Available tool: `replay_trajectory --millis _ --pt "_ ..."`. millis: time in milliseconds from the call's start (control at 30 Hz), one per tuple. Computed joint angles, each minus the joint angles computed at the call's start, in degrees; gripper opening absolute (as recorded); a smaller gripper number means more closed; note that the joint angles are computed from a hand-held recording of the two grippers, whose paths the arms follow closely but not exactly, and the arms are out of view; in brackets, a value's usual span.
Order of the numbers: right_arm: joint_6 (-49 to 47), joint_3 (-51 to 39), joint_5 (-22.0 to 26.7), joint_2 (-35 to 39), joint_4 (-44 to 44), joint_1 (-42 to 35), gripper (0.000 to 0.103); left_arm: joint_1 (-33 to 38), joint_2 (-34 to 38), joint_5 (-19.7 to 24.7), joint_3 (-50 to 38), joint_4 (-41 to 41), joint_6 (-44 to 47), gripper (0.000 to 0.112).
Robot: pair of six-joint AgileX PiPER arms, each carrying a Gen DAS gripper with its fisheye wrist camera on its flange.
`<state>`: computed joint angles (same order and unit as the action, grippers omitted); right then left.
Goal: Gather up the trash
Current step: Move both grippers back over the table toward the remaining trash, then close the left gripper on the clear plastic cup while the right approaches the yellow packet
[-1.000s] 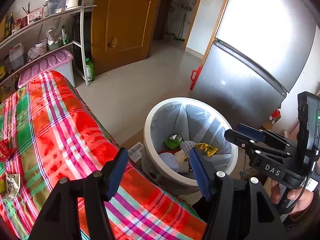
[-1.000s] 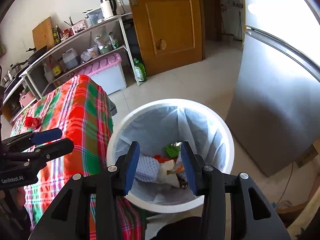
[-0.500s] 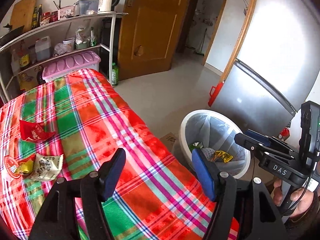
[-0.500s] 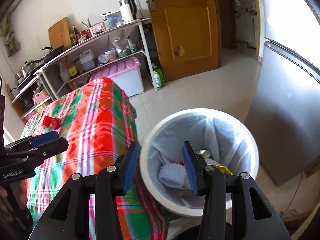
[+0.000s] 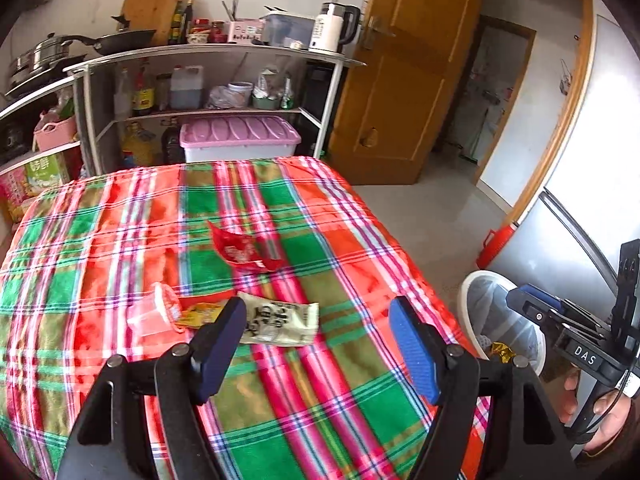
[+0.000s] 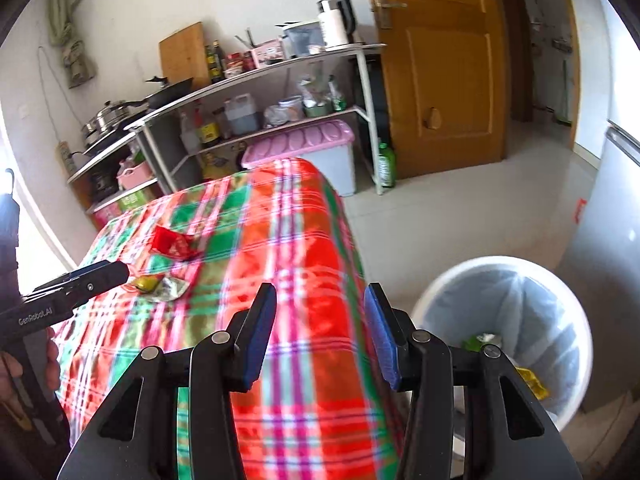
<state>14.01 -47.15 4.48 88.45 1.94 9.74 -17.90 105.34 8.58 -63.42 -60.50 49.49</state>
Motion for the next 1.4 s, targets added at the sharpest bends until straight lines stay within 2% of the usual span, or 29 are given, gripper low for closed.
replay_trajectory --millis 33,133,167,333,467,533,633,767,933,1167,1400 --pt "0.5 -1.3 0.5 1.0 -0.5 1.0 0.047 1.2 -0.3 0.0 0.6 -2.4 2.4 0.076" --pt "11.3 -5.2 2.1 3.8 -12.2 4.2 0.047 4.7 -1.0 -0.1 2.0 -8.4 8.3 0.076" --pt "12.5 -6.4 2.5 4.7 -13.6 5.1 0.047 6.0 -1.2 0.1 2.4 -9.2 9.2 0.076" --pt "3.9 -12.2 4.3 9.4 -6.5 8.5 0.047 11.0 -1.2 0.7 3.5 -12.6 13.2 0.077" --pt "1.6 -17.1 6.0 13.4 -4.3 10.8 0.047 13.7 -0.2 1.9 2.9 -9.7 11.5 0.077" --pt "-2.9 -20.0 7.0 15.5 0.2 11.3 0.047 14.7 0.6 2.7 2.3 -9.6 11.3 0.077" --pt "1.3 -23.8 8.5 18.1 -4.6 12.9 0.047 15.7 1.9 4.2 1.4 -10.9 12.8 0.078" --pt "-3.2 -29.2 10.5 21.9 -1.7 14.3 0.048 16.0 3.2 5.3 -0.2 -7.7 9.5 0.078" --pt "-2.3 -36.2 13.4 27.0 -5.8 16.1 0.048 15.9 5.5 6.1 -2.9 -1.8 4.3 0.078" --pt "-8.5 -46.7 18.3 34.9 -1.3 16.5 0.048 16.0 8.2 7.2 -5.5 5.3 -2.7 0.078" --pt "-9.2 -51.6 20.9 38.4 -1.1 16.8 0.048 16.0 9.4 7.6 -7.1 8.4 -6.0 0.078"
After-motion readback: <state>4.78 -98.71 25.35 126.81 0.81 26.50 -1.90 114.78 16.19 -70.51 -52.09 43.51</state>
